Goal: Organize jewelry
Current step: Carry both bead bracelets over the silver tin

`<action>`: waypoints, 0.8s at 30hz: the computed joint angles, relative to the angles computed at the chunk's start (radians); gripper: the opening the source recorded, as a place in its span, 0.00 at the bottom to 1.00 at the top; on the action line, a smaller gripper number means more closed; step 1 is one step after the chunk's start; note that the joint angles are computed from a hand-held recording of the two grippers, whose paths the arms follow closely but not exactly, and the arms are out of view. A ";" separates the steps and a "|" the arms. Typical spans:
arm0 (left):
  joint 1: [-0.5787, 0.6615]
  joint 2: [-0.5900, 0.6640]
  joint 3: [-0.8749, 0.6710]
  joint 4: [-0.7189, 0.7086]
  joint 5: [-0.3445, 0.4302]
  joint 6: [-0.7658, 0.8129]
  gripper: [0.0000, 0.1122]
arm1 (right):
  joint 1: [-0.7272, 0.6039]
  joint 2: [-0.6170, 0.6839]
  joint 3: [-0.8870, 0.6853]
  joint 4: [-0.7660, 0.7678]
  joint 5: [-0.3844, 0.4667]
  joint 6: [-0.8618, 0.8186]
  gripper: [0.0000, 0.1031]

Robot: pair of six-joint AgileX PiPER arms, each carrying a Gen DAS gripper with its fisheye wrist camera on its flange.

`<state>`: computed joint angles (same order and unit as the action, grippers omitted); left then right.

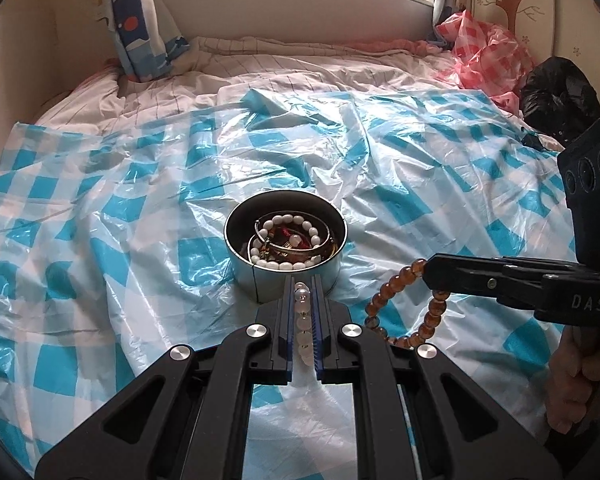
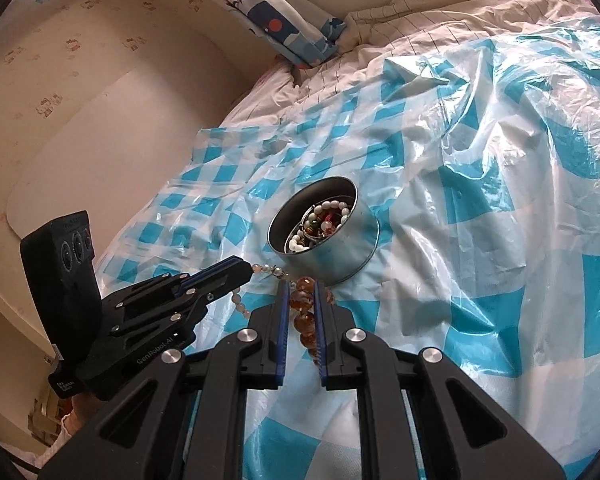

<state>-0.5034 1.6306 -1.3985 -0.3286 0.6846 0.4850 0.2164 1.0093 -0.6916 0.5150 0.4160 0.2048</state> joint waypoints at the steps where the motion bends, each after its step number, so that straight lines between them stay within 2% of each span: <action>1: -0.001 0.000 -0.001 -0.005 -0.001 0.002 0.06 | -0.003 -0.003 0.001 0.009 -0.001 -0.010 0.12; 10: 0.009 0.008 -0.024 -0.070 0.004 0.026 0.06 | 0.003 -0.023 0.002 0.012 -0.023 -0.023 0.12; 19: 0.042 0.018 -0.056 -0.184 0.014 0.079 0.06 | 0.004 -0.039 0.004 0.025 -0.042 -0.043 0.12; 24: 0.061 0.019 -0.066 -0.273 -0.001 0.118 0.06 | 0.004 -0.041 -0.007 0.022 -0.082 -0.039 0.12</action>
